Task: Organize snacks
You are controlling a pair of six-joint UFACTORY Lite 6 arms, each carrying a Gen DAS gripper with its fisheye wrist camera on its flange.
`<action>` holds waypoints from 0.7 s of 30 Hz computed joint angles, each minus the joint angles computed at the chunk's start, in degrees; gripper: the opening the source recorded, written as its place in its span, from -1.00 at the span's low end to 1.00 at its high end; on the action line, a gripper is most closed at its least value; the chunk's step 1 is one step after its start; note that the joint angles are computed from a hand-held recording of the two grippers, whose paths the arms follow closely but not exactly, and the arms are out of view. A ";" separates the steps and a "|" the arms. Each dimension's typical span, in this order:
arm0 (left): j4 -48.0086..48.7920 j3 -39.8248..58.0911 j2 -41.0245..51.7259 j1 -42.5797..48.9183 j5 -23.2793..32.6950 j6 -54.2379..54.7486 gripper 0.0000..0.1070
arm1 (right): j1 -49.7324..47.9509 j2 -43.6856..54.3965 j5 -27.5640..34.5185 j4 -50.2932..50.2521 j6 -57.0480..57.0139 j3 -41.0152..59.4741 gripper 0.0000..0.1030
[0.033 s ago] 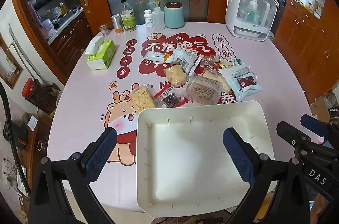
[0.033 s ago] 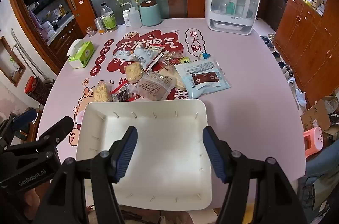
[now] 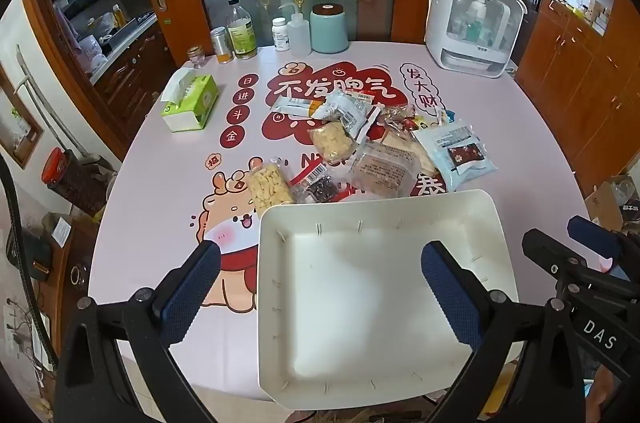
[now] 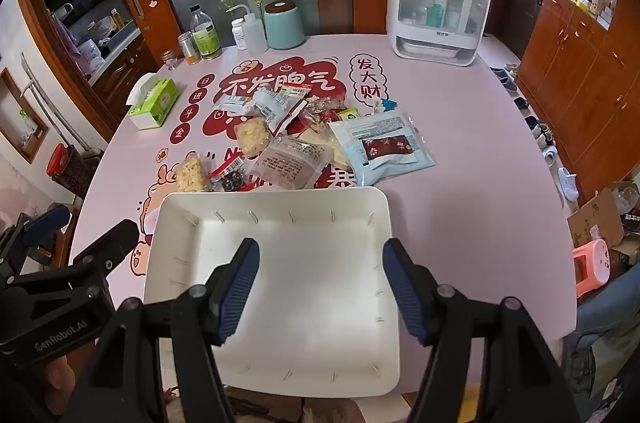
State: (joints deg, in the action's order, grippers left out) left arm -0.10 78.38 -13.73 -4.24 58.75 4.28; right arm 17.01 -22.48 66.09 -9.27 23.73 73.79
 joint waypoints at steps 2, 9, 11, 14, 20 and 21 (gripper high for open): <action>-0.27 -0.01 -0.01 0.10 -0.06 0.13 0.87 | -0.16 -0.19 -0.01 0.42 -0.18 -0.18 0.26; -0.42 0.02 0.07 0.23 -0.06 0.47 0.87 | -0.09 -0.88 0.05 0.52 -0.19 -0.80 0.26; -0.35 0.04 0.04 0.21 0.03 0.35 0.87 | 0.11 -0.52 0.29 0.35 -0.02 -0.38 0.26; -0.58 0.09 0.05 0.60 0.14 0.86 0.87 | -0.04 -0.28 0.61 0.60 -0.32 0.18 0.26; 0.01 0.10 0.10 0.19 0.16 0.35 0.87 | -0.86 -1.42 -0.09 1.11 -1.11 -1.62 0.26; 0.01 0.10 0.10 0.19 0.16 0.35 0.87 | -1.15 -1.16 0.01 1.40 -1.42 -1.27 0.26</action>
